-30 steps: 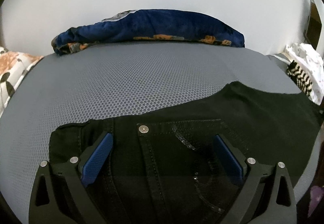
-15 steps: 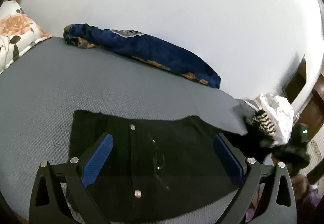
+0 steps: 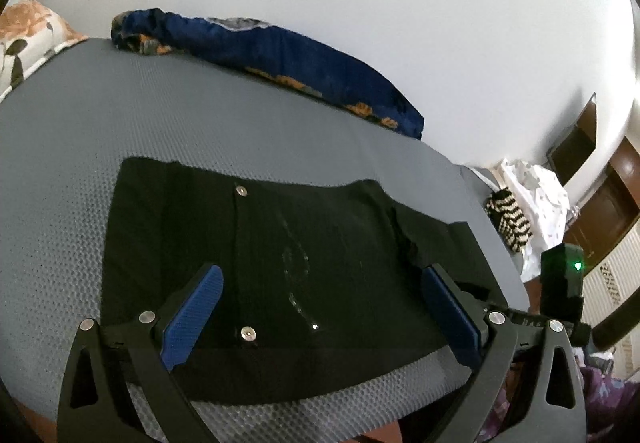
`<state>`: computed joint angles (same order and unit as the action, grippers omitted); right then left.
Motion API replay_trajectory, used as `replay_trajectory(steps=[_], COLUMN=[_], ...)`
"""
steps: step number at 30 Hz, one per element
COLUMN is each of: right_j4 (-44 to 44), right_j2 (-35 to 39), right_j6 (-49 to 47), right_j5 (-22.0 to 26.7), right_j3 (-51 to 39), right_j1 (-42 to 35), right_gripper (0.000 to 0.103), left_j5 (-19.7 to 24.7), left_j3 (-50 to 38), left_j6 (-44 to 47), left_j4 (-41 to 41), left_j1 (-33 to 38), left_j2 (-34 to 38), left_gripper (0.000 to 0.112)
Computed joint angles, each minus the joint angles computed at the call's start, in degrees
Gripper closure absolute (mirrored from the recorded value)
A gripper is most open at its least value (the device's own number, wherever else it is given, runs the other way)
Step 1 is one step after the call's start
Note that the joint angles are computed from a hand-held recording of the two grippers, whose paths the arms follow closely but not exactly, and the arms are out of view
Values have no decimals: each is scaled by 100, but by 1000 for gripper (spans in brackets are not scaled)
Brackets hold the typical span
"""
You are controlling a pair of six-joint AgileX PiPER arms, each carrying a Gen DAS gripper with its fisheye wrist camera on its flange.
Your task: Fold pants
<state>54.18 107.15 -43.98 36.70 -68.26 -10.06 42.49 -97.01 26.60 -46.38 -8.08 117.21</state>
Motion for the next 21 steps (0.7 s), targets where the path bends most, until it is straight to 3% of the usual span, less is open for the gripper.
replay_trajectory(steps=[4, 6, 8, 9, 11, 13, 15, 17, 21], right_j4=[10, 242, 843, 1163, 2012, 2365, 2129, 1830, 1619], right_j2=[114, 146, 244, 303, 209, 202, 274, 589, 936], right_j6=[-149, -445, -949, -1208, -1655, -1675, -1361, -1016, -980], right_j5=[-117, 131, 901, 1449, 2095, 2230, 1986, 2120, 2152], right_j3=[25, -11, -106, -184, -36, 53, -102, -490, -761], right_j1=[189, 141, -139, -380, -1053, -1622, -1919, -2071, -1763], right_gripper=[89, 73, 55, 53, 52, 48, 47, 47, 51], left_j5=[31, 76, 182, 241, 297, 319, 367, 437, 491], left_j3=[-9, -31, -98, -137, -176, -230, -384, -570, -949], left_j6=[-65, -144, -257, -284, -241, -177, -257, -307, -658], left_j4=[92, 164, 259, 293, 298, 339, 512, 598, 852], left_j1=[-68, -101, -142, -158, -199, -275, -394, -517, -759], left_j2=[24, 43, 85, 100, 98, 86, 137, 232, 453], left_gripper=[13, 13, 13, 13, 13, 13, 13, 13, 13])
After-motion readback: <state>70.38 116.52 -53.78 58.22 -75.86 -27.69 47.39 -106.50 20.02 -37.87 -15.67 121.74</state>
